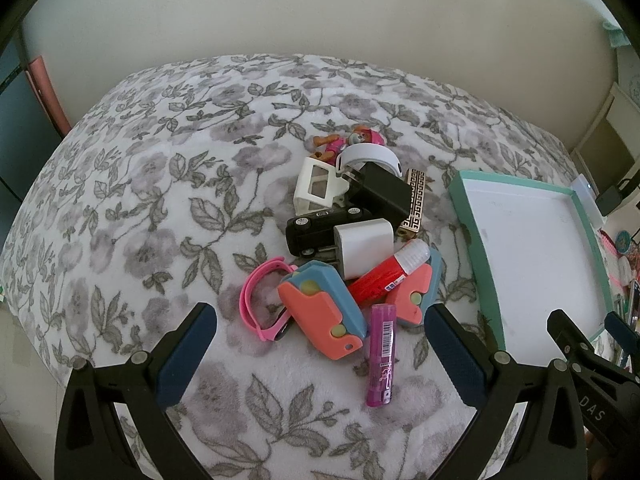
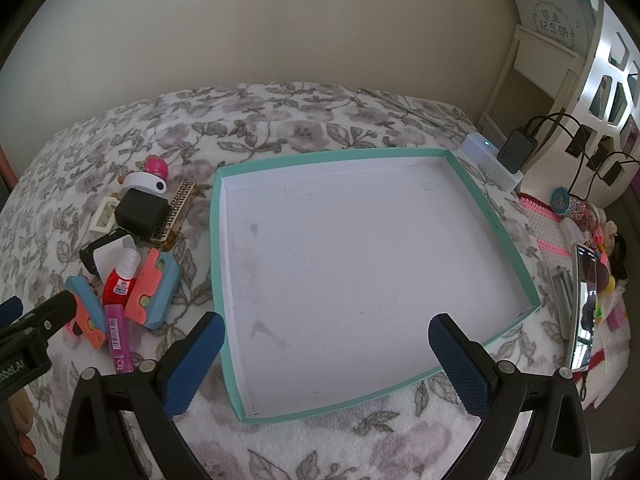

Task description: Organize rigid objects

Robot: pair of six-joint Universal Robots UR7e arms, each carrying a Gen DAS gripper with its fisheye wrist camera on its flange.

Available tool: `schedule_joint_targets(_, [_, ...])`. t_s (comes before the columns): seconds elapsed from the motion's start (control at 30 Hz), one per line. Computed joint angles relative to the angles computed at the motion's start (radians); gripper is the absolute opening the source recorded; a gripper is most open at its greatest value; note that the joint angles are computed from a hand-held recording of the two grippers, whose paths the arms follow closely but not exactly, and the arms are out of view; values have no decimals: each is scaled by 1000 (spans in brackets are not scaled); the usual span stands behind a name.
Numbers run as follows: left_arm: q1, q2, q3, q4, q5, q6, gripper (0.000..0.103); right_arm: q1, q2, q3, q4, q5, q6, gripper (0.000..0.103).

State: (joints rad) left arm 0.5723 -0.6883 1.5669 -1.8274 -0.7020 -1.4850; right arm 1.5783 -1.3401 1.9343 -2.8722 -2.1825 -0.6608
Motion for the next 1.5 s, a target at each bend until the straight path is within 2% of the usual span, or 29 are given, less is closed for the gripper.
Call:
schedule_joint_targets(0.5, [-3,-11,20,-30,19,-6,103,5,5,-1,11,-13,-1,103])
schedule_joint_targets(0.7, [-10,-43,46,51,87,-151,103,7,-6,2,45,34,2,103])
schedule_joint_targets(0.8, [4,-62,47,134,70,-246,103,14,-8,7,76,66,-3,103])
schedule_joint_targets(0.87, [12,-82,73,115,57,-260,103,22,-4,5,114,78,1,103])
schedule_joint_targets(1.03, [38,-99,102,49,-7,-248,103,27,5,-21,278,144,84,103])
schedule_joint_targets(1.23, [55,-109,128,-36,-54,-229,103,42,18,-8,351,191,101,91])
schedule_joint_targets(1.3, [57,-111,132,-47,-62,-233,103,50,26,-3,363,185,97,84])
schedule_joint_targets(1.5, [64,-120,148,-79,-70,-233,103,60,57,0,404,169,98,78])
